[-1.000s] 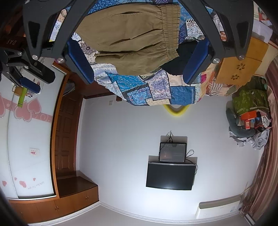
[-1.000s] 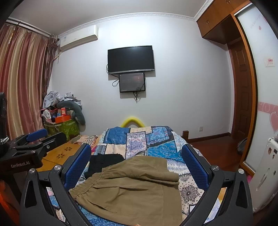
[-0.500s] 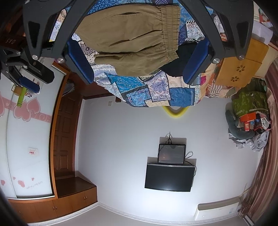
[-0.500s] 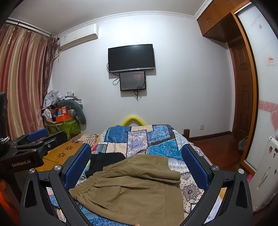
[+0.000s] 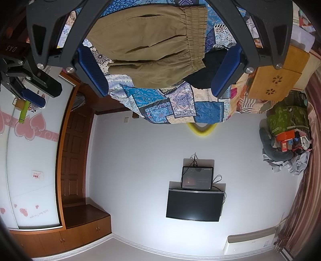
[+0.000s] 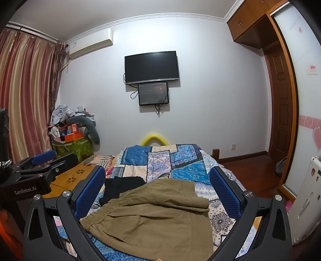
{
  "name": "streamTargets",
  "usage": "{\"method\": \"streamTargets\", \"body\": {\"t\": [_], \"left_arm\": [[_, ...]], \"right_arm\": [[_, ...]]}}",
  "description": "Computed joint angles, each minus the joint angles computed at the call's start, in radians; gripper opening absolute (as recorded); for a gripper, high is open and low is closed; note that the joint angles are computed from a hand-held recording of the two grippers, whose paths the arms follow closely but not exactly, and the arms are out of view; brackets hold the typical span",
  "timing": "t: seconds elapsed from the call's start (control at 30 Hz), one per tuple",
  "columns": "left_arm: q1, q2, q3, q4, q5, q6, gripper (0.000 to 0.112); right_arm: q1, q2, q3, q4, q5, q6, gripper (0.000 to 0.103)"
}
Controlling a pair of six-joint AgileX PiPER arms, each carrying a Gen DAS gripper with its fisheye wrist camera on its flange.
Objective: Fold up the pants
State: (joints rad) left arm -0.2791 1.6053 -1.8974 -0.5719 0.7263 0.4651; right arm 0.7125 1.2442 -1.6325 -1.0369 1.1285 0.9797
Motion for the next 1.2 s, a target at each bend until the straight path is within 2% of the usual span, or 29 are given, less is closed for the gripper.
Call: {"method": "streamTargets", "body": {"t": [0.8, 0.97, 1.1, 1.2], "left_arm": [[-0.004, -0.001, 0.003, 0.005, 0.002, 0.004, 0.103], [-0.027, 0.028, -0.027, 0.051, 0.002, -0.027, 0.103], [-0.042, 0.099, -0.107, 0.095, 0.040, -0.069, 0.103], [-0.045, 0.202, -0.246, 0.123, 0.123, -0.108, 0.103]], "right_arm": [[-0.023, -0.001, 0.005, 0.020, -0.018, -0.008, 0.103], [-0.039, 0.001, 0.007, 0.035, -0.028, -0.012, 0.103], [-0.097, 0.003, 0.016, 0.086, -0.063, -0.035, 0.103], [-0.173, 0.009, 0.028, 0.155, -0.107, -0.071, 0.103]]}}
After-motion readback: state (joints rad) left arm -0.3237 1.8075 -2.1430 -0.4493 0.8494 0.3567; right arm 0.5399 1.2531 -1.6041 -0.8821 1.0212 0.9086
